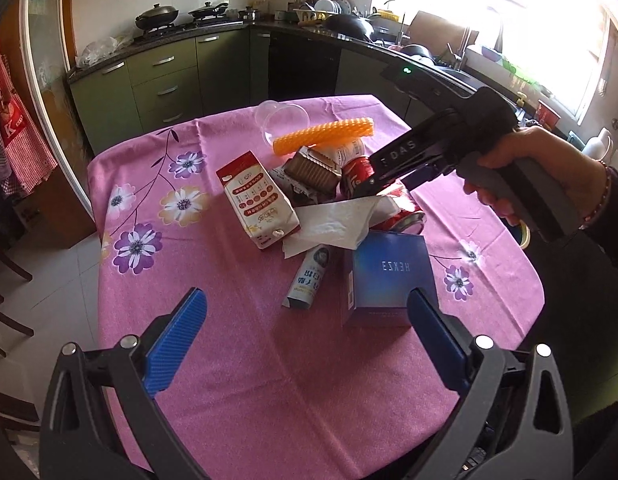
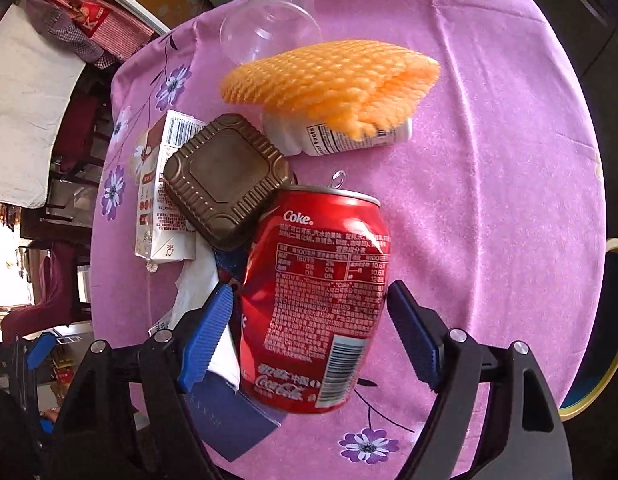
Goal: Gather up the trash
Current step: 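Grasp the red Coke can with the right tool and lift it, then move the Coke can over the bin and open the right tool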
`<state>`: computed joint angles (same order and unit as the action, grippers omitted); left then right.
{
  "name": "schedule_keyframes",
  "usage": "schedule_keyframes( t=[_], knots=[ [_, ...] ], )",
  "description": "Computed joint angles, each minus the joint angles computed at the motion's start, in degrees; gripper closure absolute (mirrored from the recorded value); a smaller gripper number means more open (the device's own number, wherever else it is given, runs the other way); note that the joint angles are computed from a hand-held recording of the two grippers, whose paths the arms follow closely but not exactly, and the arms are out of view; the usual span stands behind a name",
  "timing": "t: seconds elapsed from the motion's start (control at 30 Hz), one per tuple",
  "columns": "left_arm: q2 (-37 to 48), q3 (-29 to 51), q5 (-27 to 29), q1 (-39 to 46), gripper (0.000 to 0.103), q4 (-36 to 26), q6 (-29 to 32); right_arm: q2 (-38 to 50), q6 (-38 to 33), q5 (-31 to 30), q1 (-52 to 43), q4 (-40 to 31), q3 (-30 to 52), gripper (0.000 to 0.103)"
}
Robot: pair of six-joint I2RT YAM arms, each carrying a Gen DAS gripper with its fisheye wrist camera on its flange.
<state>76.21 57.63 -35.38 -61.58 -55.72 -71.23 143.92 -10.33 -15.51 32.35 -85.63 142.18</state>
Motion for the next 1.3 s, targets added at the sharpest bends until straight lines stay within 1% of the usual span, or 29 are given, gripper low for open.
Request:
schedule_keyframes(
  t=[0.13,0.2,0.27,0.37,0.43,0.57,0.67,0.77,0.83,0.9,0.97,1.0,1.07,1.2,1.3],
  knots=[
    [1.1,0.7,0.2,0.0,0.007,0.1,0.8,1.8,1.0,2.3,1.4,0.2,1.3,0.024],
    [1.9,1.4,0.2,0.0,0.007,0.1,1.4,0.0,1.1,3.3,1.6,2.7,-3.1,0.024],
    [2.9,2.2,0.1,0.0,0.007,0.0,1.7,-0.3,0.8,3.7,1.4,3.2,-4.5,0.025],
    [3.8,2.9,0.4,0.1,0.007,0.5,2.7,-2.3,0.3,3.7,0.9,6.1,-9.0,0.033],
    [4.7,3.5,0.6,0.3,0.007,0.9,3.4,-5.0,-0.6,4.2,0.6,9.6,-13.7,0.033],
    [6.2,4.9,1.1,0.7,0.007,0.9,4.7,-7.2,-1.6,2.3,-1.1,10.8,-16.6,0.034],
    [7.3,6.1,1.3,0.9,0.007,1.2,5.7,-11.5,-3.9,0.0,-4.2,12.1,-20.8,0.034],
    [8.7,7.4,1.5,1.1,0.007,1.4,6.8,-15.7,-6.7,-2.8,-9.3,11.9,-23.9,0.034],
    [9.7,8.1,1.9,1.4,0.007,2.3,7.8,-17.4,-8.3,-4.0,-14.1,11.1,-24.1,0.034],
    [10.8,8.8,2.2,1.7,0.007,2.9,8.8,-17.3,-9.0,-3.6,-18.4,10.7,-22.8,0.034],
    [11.8,9.4,2.7,1.9,0.007,3.7,9.5,-15.0,-9.4,-2.4,-23.4,9.9,-19.2,0.034],
    [12.5,9.8,3.1,2.2,0.007,4.1,10.1,-13.6,-9.8,-1.1,-25.4,9.6,-17.3,0.034],
    [13.6,10.7,3.4,2.6,0.007,4.2,11.0,-10.4,-8.9,2.3,-28.8,11.6,-15.0,0.034],
    [15.8,12.8,3.8,3.2,0.007,3.9,11.7,0.7,-8.3,7.2,-33.1,11.7,-4.1,0.034],
    [16.9,14.1,4.3,3.6,0.007,3.3,11.9,7.7,-7.7,10.7,-33.9,11.8,3.3,0.034]
  ],
)
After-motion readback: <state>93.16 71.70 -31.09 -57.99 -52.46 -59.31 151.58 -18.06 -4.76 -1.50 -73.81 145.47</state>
